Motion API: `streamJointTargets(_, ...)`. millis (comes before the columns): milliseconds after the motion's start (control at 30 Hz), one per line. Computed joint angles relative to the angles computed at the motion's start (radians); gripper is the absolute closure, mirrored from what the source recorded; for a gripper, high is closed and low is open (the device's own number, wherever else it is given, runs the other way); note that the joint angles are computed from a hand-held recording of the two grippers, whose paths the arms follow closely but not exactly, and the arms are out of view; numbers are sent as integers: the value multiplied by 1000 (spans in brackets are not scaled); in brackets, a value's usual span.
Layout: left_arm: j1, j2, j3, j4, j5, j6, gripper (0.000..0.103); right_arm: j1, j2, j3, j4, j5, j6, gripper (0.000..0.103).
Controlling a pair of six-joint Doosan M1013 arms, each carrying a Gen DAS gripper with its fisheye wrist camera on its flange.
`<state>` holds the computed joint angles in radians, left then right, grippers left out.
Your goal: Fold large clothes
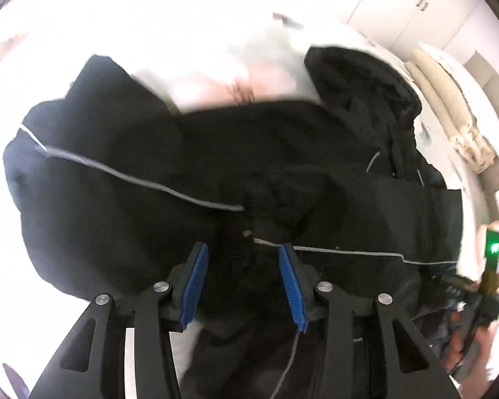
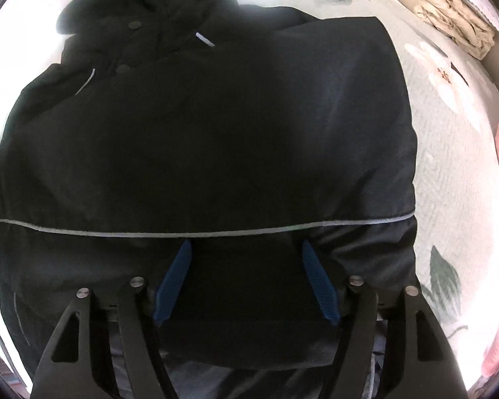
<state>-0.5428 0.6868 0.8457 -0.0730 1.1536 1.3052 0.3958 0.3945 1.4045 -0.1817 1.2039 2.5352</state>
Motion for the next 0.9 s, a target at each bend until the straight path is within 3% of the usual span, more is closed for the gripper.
streamJointTargets(100,-6,-59,54,-8,-65,48,51,8,-23,1,5,-17,23,32)
streamJointTargets(200,-14,-63,59,-139,-79,132,42,32,-45,-2,-14,-32,39,32)
streamJointTargets(300,-35,-7,12,-204,-26,159,42,47,-34,-11,7,-26,-2,32)
streamJointTargets(433,-69,114,-108,-86,155,57,43,42,1,-10,59,19,-76,32)
streamJointTargets(533,-71,109,-103,-70,137,21,43,39,-2,9,58,-3,-97,27)
streamJointTargets(767,-43,-26,42,-102,30,-3,42,22,-17,26,65,-22,-145,23)
streamJointTargets(900,8,-115,144,-69,-29,-37,42,46,-45,34,27,-27,-118,23)
